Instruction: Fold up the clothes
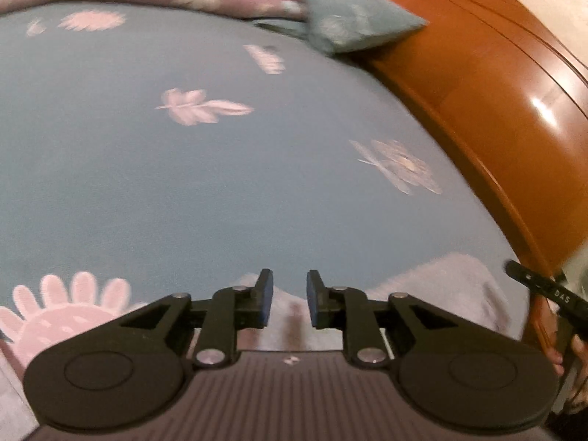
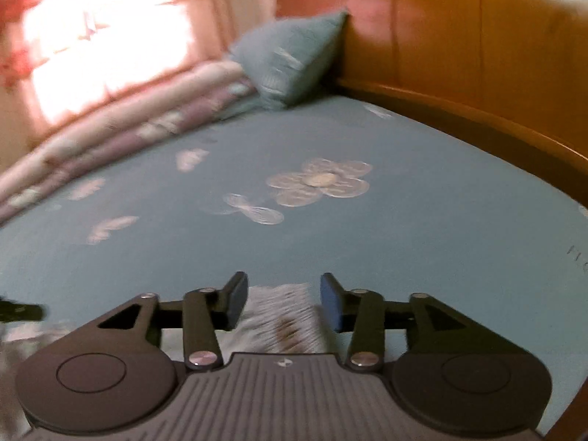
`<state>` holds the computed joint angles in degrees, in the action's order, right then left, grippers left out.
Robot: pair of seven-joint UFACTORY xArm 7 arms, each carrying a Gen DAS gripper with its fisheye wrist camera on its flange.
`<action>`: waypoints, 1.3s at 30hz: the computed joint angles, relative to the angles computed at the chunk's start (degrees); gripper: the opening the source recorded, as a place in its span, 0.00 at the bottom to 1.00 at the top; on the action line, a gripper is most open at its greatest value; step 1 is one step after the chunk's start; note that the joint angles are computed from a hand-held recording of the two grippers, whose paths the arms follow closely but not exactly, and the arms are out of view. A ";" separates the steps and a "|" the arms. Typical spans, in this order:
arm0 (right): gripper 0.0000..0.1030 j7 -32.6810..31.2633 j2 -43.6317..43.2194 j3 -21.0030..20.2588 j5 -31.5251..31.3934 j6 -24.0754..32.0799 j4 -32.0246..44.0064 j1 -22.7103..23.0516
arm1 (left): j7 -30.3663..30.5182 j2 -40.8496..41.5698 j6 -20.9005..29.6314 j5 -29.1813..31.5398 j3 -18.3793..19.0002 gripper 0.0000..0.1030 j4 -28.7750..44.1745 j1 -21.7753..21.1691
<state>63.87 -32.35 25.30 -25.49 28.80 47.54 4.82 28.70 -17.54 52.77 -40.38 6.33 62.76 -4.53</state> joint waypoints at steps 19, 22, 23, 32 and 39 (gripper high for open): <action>0.79 -1.31 -6.68 -1.35 12.98 -0.53 -4.74 6.32 | -6.09 -20.66 3.51 11.74 -4.25 0.45 -14.81 -5.88; 0.79 -2.42 -2.62 -0.84 13.80 -1.84 -3.52 8.47 | -10.16 -23.03 3.94 15.87 -5.93 0.45 -17.57 -5.35; 0.79 -3.01 -1.73 -1.17 14.44 -1.95 -3.50 9.70 | -11.24 -23.56 4.20 16.77 -5.84 0.45 -18.55 -5.28; 0.81 -4.14 -2.49 -2.25 17.50 1.77 -3.85 14.99 | -15.70 -29.46 3.85 21.53 -4.11 0.57 -19.59 -4.89; 1.00 -7.68 9.66 0.76 11.64 -11.41 4.70 12.55 | -22.20 -34.59 3.90 27.98 -2.91 0.62 -21.24 1.82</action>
